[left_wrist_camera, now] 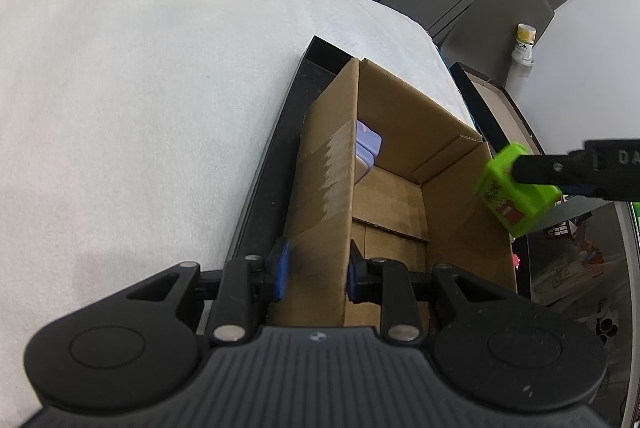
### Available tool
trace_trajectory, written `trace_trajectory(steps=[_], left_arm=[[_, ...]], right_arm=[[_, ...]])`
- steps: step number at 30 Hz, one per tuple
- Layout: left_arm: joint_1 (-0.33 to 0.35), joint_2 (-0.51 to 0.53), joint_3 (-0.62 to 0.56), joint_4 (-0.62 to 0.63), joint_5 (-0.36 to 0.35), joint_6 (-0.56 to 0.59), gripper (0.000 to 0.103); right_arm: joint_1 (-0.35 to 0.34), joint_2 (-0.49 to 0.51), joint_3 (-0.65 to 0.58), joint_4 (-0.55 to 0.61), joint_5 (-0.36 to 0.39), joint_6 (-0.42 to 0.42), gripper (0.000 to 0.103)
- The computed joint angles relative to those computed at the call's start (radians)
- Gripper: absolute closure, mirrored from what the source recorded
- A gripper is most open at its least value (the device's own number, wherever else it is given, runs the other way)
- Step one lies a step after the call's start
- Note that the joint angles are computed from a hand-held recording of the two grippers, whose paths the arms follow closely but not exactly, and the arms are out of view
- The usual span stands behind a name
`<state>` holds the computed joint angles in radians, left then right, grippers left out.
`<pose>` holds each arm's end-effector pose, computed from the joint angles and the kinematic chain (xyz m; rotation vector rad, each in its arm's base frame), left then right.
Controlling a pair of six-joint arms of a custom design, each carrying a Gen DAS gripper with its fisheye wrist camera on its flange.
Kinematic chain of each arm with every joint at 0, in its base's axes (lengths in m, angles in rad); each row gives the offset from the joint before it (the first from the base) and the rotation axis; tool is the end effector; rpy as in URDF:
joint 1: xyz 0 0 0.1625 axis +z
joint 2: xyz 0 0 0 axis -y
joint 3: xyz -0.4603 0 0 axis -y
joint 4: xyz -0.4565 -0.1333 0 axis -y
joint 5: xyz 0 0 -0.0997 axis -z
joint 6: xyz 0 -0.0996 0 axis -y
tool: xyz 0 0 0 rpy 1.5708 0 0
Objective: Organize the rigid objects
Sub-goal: 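Carry the green cup into the box and open the right gripper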
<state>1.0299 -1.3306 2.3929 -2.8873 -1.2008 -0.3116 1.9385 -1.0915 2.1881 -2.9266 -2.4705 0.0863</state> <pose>-0.0874 -0.4743 0.1460 0.2590 2.8470 -0.5537 0.2432 -0.4775 0.1305 0.1765 -2.2630 0.5339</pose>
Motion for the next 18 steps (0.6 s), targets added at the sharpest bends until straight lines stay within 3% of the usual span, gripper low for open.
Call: trace_trajectory(steps=[18], left_arm=[[-0.002,-0.001,0.002,0.0,0.001,0.0,0.077]], right_arm=[[-0.026,0.14,-0.061,-0.132,0.001,-0.043,0.06]])
